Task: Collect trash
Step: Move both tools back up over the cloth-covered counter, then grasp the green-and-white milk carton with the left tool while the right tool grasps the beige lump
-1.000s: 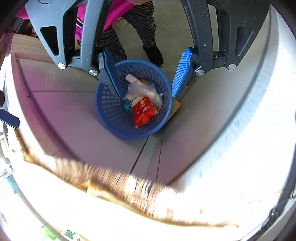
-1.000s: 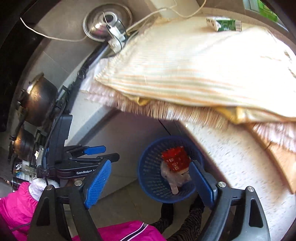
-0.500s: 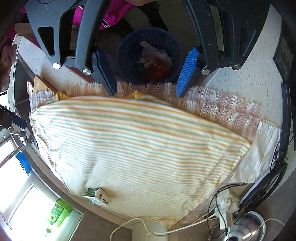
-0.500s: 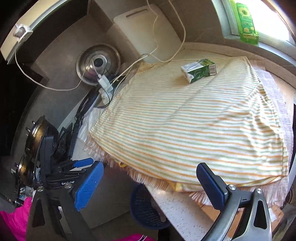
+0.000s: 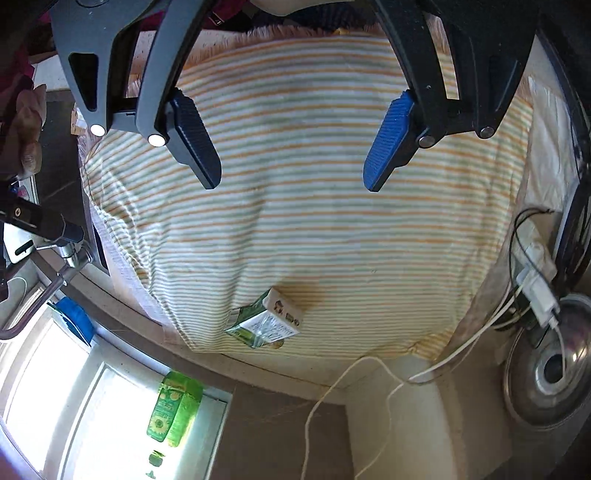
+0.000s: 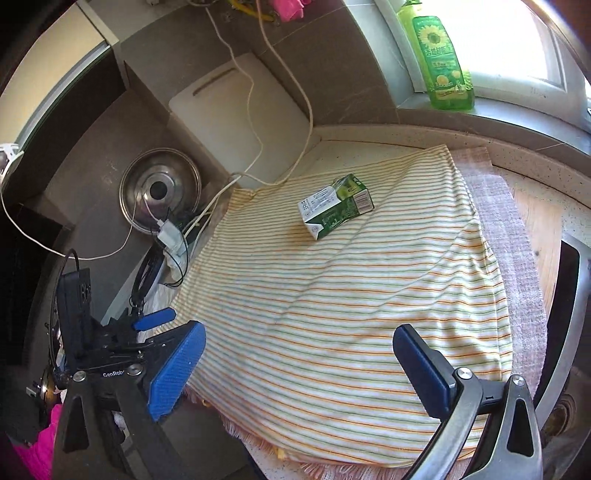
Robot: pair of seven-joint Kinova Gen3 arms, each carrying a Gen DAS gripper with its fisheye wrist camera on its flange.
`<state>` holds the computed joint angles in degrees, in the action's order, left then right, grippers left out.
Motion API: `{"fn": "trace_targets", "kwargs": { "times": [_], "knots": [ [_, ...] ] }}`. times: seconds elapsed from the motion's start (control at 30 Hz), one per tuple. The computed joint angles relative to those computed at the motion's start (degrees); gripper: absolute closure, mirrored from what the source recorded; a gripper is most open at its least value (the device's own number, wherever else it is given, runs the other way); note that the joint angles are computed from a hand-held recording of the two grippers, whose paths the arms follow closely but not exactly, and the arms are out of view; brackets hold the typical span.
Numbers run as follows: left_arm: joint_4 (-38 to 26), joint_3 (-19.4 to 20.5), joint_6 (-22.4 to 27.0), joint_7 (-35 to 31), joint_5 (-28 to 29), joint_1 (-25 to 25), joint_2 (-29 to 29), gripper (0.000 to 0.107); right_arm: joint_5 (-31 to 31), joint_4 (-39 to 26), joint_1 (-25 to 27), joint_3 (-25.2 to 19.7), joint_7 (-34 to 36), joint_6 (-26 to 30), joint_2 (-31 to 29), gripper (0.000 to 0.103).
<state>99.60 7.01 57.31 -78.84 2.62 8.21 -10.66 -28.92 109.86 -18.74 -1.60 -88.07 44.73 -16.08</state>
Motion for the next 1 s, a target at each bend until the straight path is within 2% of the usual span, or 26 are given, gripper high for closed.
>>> {"fn": "trace_targets", "kwargs": {
  "times": [0.23, 0.37, 0.57, 0.87, 1.0],
  "knots": [
    [-7.7, -0.86, -0.86, -4.37, 2.24, 0.39, 10.12, 0.025, -3.98, 0.06, 1.17, 4.24, 5.09, 1.33, 1.85, 0.0],
    [-12.79, -0.75, -0.2, -4.8, 0.88, 0.87, 15.6, 0.025, -6.48, -0.83, 2.98, 5.44, 7.96, 1.82, 3.59, 0.0],
    [-24.07, -0.66, 4.88, -6.95, -4.5, 3.91, 25.19, 0.025, -11.21, -1.91, 6.17, 5.9, 11.55, 2.28, 6.85, 0.0],
    [-37.67, -2.21, 11.98, -11.76, -7.7, 6.51, 36.44, 0.025, -15.53, -4.13, 10.77, 4.58, 14.94, 3.81, 11.84, 0.0],
    [-44.15, -2.61, 16.72, -15.64, -9.27, 7.61, 41.31, 0.025, -16.64, -5.63, 12.65, 3.68, 15.46, 4.42, 13.64, 0.0]
  ]
}}
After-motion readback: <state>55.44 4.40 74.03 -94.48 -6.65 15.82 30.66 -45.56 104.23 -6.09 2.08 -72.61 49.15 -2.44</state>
